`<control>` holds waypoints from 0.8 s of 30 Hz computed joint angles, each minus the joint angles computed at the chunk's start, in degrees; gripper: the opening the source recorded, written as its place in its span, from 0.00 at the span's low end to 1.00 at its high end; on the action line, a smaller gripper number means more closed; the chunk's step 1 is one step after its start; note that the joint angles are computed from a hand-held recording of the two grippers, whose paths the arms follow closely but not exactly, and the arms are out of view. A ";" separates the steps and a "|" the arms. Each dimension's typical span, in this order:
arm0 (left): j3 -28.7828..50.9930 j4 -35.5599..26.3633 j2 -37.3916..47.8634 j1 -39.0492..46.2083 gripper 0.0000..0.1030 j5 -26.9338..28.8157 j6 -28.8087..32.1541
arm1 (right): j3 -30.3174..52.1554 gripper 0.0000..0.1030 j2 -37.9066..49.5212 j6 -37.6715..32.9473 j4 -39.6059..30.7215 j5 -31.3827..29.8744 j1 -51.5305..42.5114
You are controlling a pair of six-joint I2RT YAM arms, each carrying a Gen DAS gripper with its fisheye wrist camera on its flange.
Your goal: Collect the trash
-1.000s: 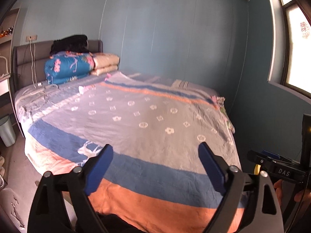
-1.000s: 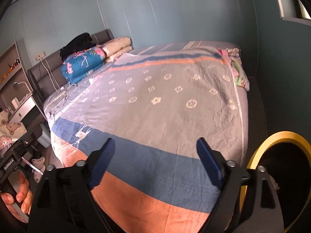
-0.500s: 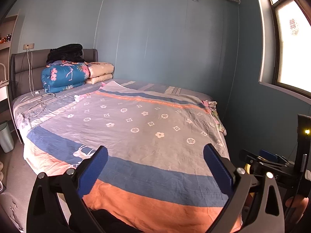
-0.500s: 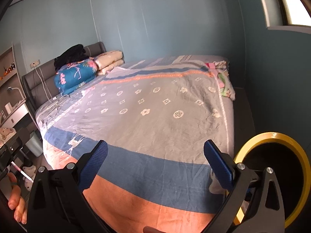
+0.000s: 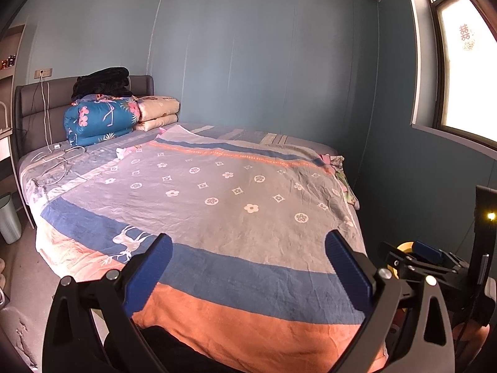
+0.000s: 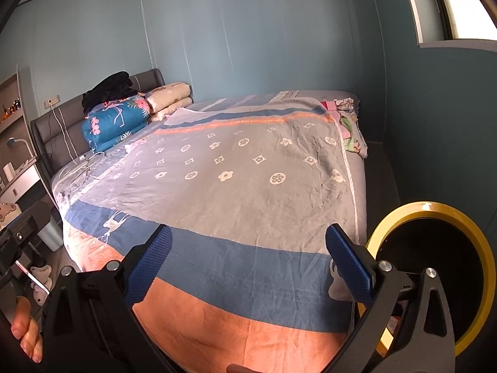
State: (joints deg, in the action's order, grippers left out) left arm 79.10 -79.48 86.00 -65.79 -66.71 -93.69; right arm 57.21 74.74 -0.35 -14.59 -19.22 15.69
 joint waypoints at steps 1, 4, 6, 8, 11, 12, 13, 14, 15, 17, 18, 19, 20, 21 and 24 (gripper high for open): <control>0.00 0.17 0.06 0.14 0.92 0.00 0.13 | -0.08 0.92 0.05 -0.06 0.08 0.13 -0.03; -0.06 0.36 -0.02 0.17 0.92 0.13 0.41 | 0.00 0.92 0.46 -0.14 -0.18 0.33 0.20; -0.21 0.59 -0.17 0.23 0.92 0.27 0.66 | 0.51 0.92 1.04 -0.01 -0.61 0.19 0.06; -0.14 0.25 -0.22 0.17 0.92 0.29 0.31 | 0.55 0.92 1.21 0.00 -0.70 0.11 0.01; -0.22 0.44 -0.31 0.18 0.92 0.30 0.58 | 0.66 0.92 1.33 0.00 -0.81 0.19 0.00; -0.18 0.39 -0.29 0.19 0.92 0.30 0.60 | 0.50 0.92 1.29 0.07 -0.72 0.31 0.04; -0.13 0.46 -0.29 0.22 0.92 0.30 0.75 | 0.44 0.92 1.31 0.11 -0.70 0.34 0.10; -0.09 0.55 -0.27 0.24 0.92 0.36 0.84 | 0.47 0.92 1.44 0.08 -0.81 0.41 0.15; -0.09 0.54 -0.28 0.23 0.92 0.38 0.80 | 0.54 0.92 1.37 0.01 -0.90 0.42 0.14; 0.03 0.54 -0.13 0.19 0.92 0.40 0.76 | 0.41 0.92 1.43 -0.15 -1.00 0.15 -0.07; 0.09 0.56 -0.12 0.19 0.92 0.40 0.81 | 0.33 0.92 1.39 -0.13 -0.96 0.15 -0.09; 0.14 0.46 -0.06 0.21 0.92 0.37 0.73 | 0.28 0.92 1.42 -0.12 -0.87 0.19 -0.09; 0.11 0.46 -0.10 0.19 0.92 0.33 0.74 | 0.32 0.92 1.48 -0.16 -0.90 0.16 -0.10; 0.02 0.59 -0.21 0.21 0.92 0.30 0.87 | 0.32 0.92 1.50 -0.24 -1.03 -0.01 -0.21; -0.14 1.37 -0.22 0.28 0.92 0.42 1.48 | 0.16 0.92 1.40 -0.30 -1.06 -0.04 -0.26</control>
State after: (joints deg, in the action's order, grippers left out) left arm 78.95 -78.12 85.78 -65.51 -66.29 -92.21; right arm 57.36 76.13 -0.65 -15.66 -19.26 15.43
